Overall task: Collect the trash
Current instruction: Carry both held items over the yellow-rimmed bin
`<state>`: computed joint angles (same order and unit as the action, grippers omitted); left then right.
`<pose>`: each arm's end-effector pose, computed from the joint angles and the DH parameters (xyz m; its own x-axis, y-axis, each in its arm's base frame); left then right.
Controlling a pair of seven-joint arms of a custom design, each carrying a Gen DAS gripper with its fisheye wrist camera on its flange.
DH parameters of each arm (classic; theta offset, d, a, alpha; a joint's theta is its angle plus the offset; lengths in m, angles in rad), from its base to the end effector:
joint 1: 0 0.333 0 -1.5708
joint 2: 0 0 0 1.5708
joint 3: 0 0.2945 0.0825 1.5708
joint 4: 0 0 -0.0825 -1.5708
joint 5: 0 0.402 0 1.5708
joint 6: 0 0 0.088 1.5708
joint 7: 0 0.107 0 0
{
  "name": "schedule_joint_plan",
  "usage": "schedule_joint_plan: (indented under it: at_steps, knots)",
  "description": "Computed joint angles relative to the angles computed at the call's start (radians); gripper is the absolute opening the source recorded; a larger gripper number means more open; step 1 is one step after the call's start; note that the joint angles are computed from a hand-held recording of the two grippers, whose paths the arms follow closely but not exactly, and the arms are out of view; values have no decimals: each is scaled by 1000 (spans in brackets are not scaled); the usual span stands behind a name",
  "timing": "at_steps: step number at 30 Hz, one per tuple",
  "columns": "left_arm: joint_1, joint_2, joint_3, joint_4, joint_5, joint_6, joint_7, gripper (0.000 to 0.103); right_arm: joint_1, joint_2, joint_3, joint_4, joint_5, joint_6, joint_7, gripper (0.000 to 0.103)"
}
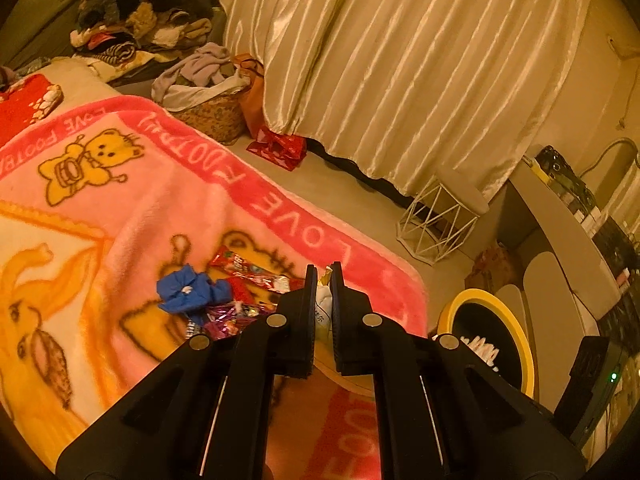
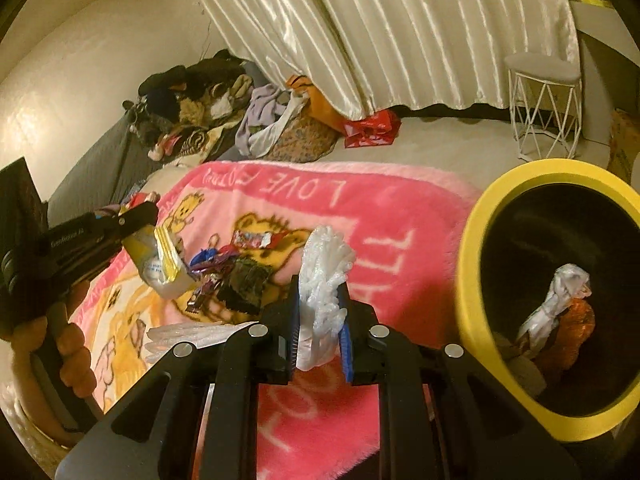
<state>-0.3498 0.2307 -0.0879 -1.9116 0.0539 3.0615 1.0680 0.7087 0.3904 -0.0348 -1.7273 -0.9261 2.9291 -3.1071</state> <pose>0.6056 -0.2836 0.4584 -0.1357 -0.9226 0.3611 -0.6825 -0.1771 -0.7091 0.5132 0.4783 0.4034 0.0897 -0.9097 -0.4054 -0.6981 0.2329 -0.6771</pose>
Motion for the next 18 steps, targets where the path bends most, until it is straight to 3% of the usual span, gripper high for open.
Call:
schedule_joint_plan:
  at_steps: [6,18]
  knots:
    - [-26,2,6,15,30,-8,-24,4,4,-64,-31,-65,-103,-1,120,16]
    - [-69,30,5,74,88,-38,-49,4,-90,-176,31,-165,-336,-52,356,16]
